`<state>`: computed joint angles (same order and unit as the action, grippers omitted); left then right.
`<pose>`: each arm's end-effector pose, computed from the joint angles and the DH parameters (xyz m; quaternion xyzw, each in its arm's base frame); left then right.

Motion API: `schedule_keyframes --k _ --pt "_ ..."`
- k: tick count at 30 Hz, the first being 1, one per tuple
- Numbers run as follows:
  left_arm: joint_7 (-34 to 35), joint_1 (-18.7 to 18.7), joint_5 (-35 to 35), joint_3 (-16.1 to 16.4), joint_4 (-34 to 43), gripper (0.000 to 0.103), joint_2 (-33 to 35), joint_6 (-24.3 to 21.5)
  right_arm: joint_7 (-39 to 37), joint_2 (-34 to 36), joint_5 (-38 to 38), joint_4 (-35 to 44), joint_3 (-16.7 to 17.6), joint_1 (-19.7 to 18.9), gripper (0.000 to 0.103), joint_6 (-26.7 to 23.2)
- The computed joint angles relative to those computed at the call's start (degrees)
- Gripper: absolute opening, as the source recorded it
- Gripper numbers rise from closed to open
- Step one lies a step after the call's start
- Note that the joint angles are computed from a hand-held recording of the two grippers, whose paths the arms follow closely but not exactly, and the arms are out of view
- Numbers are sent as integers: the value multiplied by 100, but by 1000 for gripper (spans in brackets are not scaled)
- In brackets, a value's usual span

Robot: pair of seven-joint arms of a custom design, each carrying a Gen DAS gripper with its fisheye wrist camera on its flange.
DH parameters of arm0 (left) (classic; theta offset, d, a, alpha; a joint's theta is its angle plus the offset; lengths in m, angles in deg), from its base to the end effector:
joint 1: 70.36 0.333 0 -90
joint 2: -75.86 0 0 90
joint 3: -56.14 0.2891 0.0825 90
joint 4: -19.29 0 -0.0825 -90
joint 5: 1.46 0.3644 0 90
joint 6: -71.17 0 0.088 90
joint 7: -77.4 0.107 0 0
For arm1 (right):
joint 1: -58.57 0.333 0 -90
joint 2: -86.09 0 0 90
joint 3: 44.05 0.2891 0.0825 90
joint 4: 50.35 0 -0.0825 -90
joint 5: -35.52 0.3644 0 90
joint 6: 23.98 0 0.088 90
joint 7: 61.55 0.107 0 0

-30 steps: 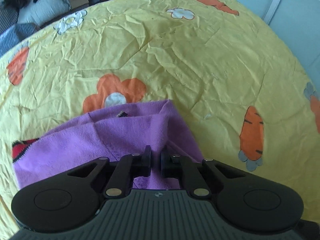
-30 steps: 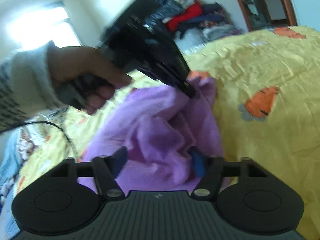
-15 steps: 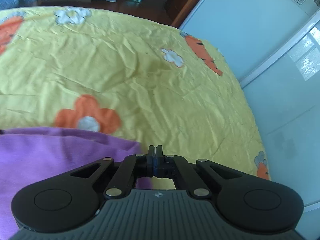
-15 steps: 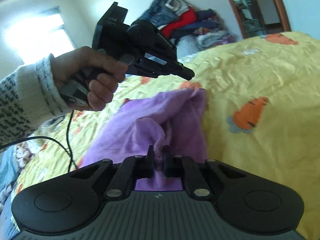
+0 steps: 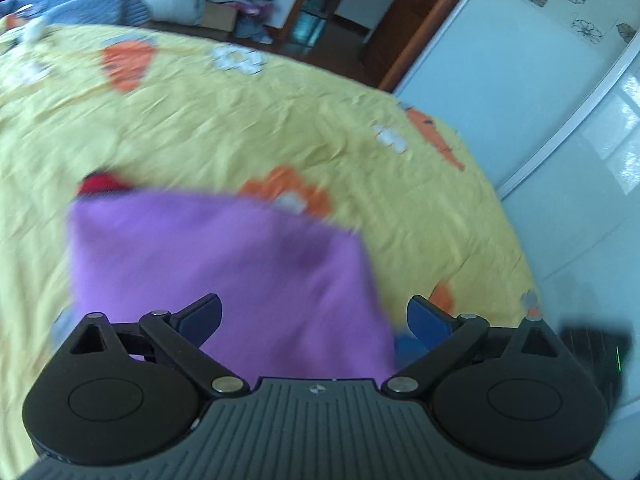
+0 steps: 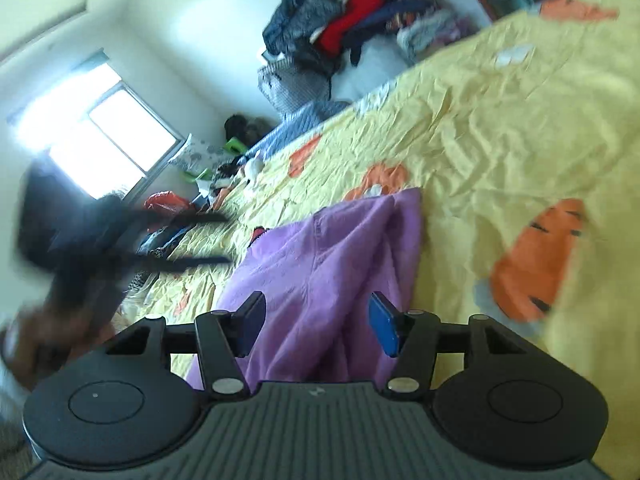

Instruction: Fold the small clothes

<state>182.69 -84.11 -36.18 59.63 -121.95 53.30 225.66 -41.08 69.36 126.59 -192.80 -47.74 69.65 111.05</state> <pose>0.4522 -0.0610 0.4878 -0.6678 0.6505 -0.3554 0.0679 0.4465 0.0712 0.4075 -0.6366 0.5380 0.0823 0.5463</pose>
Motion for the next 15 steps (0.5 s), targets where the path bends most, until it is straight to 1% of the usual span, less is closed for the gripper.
schedule_keyframes --k 1,3,4,6,7,8,9,11,12,15 --pt "-25 62 74 -35 -269 98 -262 -9 111 206 15 167 16 23 57 -14" --pt "-316 172 296 -131 -776 99 -751 13 317 524 -131 455 70 27 57 -34" --pt "-438 170 410 -149 -965 100 -937 -12 371 643 -131 561 114 32 56 44" --pt "-822 247 732 -312 -1393 100 -1342 42 558 965 -111 824 102 -4 55 -155" --pt "-1024 302 915 -434 -1566 100 -1489 82 673 1120 -71 958 103 -38 53 -263" --pt "-1297 405 1093 -595 -1759 100 -1660 139 763 1288 -65 1114 119 -76 42 -330" --pt "-1524 456 1198 -693 -1935 101 -1820 199 864 1429 -120 1255 151 -110 28 -380" --pt "-1831 389 1216 -659 -2223 102 -2065 295 1049 1604 -252 1427 204 -192 15 -490" --pt "-1953 353 1254 -648 -2309 102 -2092 313 1042 1717 -255 1529 219 -236 10 -600" --pt "-2257 297 1465 -665 -2427 98 -1968 464 875 1770 -362 1609 304 -315 6 -645"
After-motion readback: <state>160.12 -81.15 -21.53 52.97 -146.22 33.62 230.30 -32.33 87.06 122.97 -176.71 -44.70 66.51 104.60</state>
